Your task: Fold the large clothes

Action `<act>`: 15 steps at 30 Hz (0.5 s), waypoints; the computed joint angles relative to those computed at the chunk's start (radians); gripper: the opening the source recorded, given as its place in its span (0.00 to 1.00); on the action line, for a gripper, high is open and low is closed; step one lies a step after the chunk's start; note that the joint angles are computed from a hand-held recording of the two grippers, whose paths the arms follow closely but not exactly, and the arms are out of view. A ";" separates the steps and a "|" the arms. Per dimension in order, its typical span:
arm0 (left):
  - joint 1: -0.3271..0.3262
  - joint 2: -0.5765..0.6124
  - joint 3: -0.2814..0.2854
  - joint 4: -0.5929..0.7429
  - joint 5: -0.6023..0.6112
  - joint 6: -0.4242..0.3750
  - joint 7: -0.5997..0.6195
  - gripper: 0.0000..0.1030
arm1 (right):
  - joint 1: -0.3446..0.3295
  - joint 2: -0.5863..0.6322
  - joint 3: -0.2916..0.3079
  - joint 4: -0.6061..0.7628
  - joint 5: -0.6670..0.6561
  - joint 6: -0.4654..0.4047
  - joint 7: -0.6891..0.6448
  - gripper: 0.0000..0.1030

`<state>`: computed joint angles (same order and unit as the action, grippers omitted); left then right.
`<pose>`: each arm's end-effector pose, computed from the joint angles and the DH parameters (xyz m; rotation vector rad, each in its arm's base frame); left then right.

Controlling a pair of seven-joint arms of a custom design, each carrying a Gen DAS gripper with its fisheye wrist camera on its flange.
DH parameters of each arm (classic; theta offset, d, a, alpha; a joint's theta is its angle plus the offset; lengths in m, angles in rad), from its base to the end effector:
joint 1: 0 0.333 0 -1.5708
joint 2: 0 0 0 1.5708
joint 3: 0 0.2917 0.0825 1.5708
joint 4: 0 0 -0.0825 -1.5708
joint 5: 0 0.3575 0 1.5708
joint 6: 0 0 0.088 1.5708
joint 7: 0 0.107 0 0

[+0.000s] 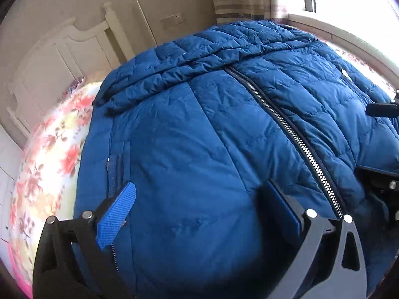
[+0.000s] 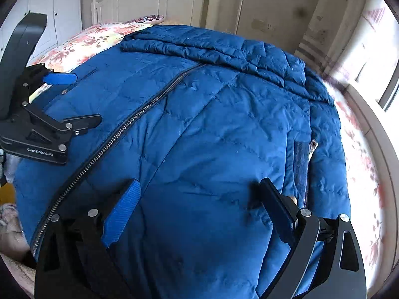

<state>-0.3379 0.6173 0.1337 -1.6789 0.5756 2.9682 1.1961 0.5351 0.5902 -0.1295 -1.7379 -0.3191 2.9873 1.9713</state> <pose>0.6607 -0.1902 0.3106 -1.3566 2.0835 -0.5106 0.6104 0.3006 0.3116 -2.0975 1.4662 -0.5840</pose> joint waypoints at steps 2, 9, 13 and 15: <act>0.083 0.015 -0.100 0.034 -0.135 -0.051 0.116 0.98 | -0.019 -0.020 0.020 -0.023 0.017 -0.003 -0.010 0.89; 0.103 -0.104 -0.081 -0.191 -0.150 0.075 0.082 0.98 | 0.080 -0.155 -0.103 -0.276 -0.056 0.177 0.090 0.89; 0.137 -0.143 -0.111 -0.263 -0.216 0.115 0.137 0.98 | 0.111 -0.141 -0.147 -0.348 0.007 0.315 0.068 0.89; 0.091 -0.148 -0.065 -0.262 -0.210 0.102 0.121 0.98 | 0.111 -0.154 -0.138 -0.344 0.032 0.277 0.046 0.89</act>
